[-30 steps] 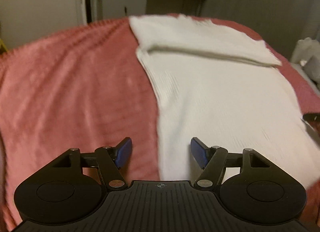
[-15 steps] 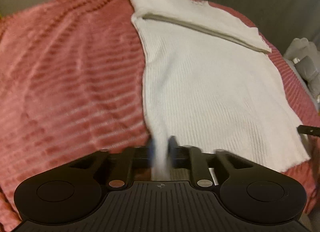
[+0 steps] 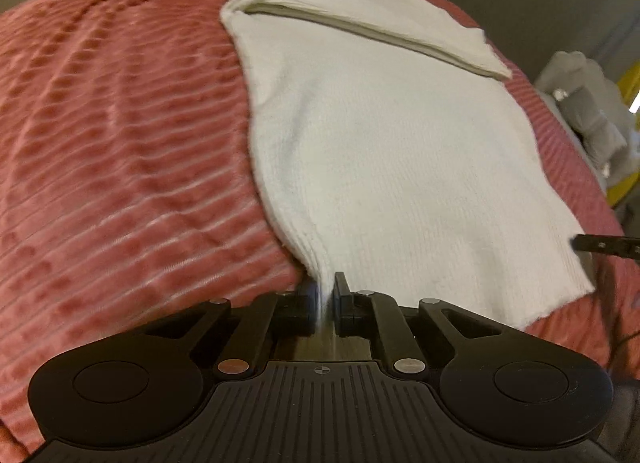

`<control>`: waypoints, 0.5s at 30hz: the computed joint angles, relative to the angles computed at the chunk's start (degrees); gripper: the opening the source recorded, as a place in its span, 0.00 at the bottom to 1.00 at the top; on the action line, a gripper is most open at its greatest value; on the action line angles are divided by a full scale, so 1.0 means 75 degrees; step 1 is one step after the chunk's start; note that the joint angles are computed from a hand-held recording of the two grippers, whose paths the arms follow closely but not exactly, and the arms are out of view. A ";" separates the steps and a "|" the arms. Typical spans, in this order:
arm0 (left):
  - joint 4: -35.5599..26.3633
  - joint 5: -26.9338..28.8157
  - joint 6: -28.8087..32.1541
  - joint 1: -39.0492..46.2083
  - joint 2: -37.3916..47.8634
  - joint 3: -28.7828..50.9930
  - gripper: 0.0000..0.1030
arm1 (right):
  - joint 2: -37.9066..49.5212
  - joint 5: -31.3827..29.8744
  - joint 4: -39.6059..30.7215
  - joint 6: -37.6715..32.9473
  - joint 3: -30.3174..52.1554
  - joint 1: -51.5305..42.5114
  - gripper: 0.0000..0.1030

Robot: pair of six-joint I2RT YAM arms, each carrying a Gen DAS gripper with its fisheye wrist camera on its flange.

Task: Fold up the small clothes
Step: 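Grasp the sweater hem with both grippers and lift it toward the collar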

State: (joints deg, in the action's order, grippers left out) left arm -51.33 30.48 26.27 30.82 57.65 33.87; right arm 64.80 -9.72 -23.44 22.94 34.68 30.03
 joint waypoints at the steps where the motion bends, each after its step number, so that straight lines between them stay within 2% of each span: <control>1: -0.0098 0.0100 0.0010 -0.0025 0.0118 0.0139 0.10 | 0.0068 -0.0223 -0.0009 0.0028 0.0057 -0.0095 0.12; 3: -0.0373 0.0420 0.0112 -0.0045 0.0317 0.0511 0.10 | 0.0209 -0.0911 0.0085 0.0197 0.0182 -0.0351 0.12; 5: -0.0576 0.0972 0.0039 0.0068 0.0541 0.0986 0.10 | 0.0288 -0.1232 0.0272 0.0311 0.0316 -0.0418 0.11; 8: -0.0311 0.1772 -0.0746 0.0213 0.1018 0.1743 0.10 | 0.0590 -0.1656 0.0883 0.0700 0.0655 -0.0583 0.11; 10: 0.0378 0.2003 -0.1786 0.0153 0.1292 0.2102 0.10 | 0.0942 -0.1615 0.1379 0.0966 0.1047 -0.0636 0.11; 12: 0.1550 0.1824 -0.2995 -0.0078 0.1435 0.2191 0.10 | 0.1318 -0.1155 0.1944 0.1085 0.1442 -0.0622 0.05; 15: 0.3480 0.1423 -0.4673 -0.0397 0.1894 0.2040 0.13 | 0.1852 -0.0222 0.2732 0.1665 0.1863 -0.0613 0.07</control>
